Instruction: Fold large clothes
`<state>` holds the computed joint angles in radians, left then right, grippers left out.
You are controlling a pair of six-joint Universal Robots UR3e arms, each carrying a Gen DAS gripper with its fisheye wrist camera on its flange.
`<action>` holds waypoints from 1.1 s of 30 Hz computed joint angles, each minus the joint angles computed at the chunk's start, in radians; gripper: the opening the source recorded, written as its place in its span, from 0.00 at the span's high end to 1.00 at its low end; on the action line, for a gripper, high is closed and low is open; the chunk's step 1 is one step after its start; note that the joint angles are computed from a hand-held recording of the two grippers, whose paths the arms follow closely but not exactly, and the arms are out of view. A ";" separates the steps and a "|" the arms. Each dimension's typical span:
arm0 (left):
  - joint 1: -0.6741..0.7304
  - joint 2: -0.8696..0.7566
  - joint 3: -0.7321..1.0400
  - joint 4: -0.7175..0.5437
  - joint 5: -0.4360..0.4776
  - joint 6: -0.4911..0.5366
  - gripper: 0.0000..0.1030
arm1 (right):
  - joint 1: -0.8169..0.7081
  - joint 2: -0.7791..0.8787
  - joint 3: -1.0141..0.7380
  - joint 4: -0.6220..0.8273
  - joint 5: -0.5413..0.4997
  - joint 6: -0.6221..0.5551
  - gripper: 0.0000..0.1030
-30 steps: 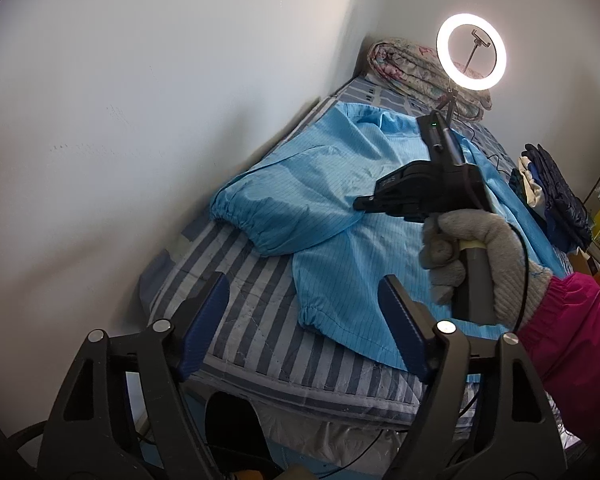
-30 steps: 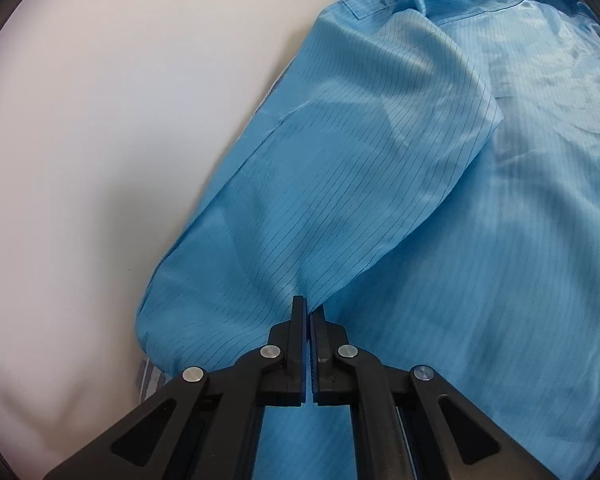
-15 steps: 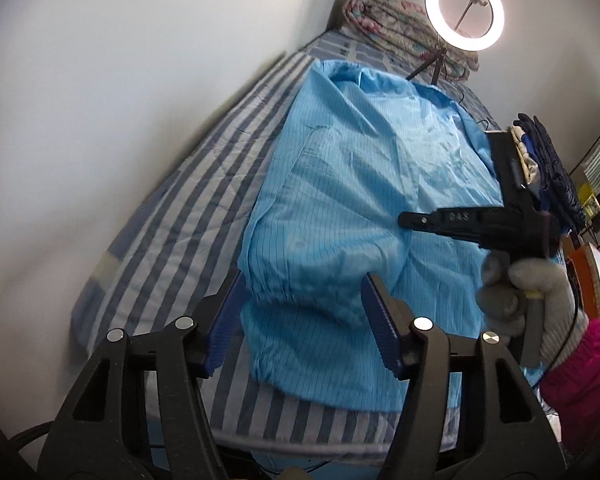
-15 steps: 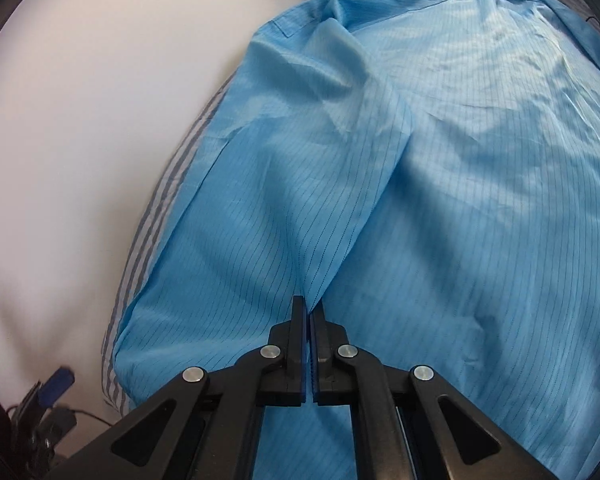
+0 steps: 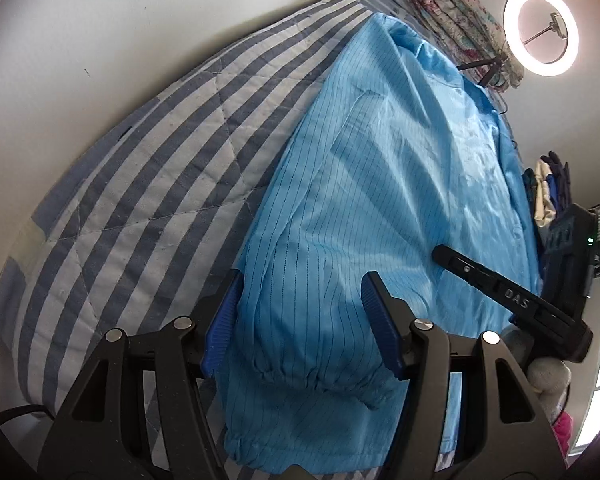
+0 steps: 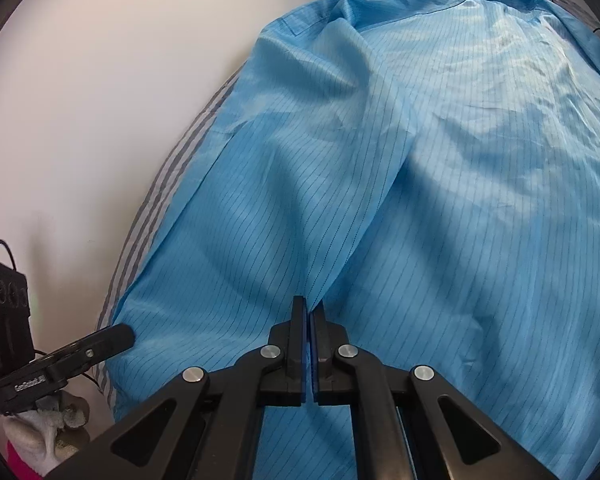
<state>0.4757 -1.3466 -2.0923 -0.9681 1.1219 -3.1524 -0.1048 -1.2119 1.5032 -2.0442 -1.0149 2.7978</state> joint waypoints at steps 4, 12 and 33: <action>-0.056 -0.024 0.041 0.028 0.109 -0.036 0.68 | 0.033 0.000 -0.011 0.015 -0.004 -0.012 1.00; -0.006 0.047 0.015 0.084 0.178 0.002 0.94 | 0.078 -0.026 -0.041 0.046 -0.035 -0.058 0.91; -0.130 0.166 0.192 0.101 0.163 0.096 0.98 | 0.157 0.269 -0.306 -0.037 0.086 0.188 0.85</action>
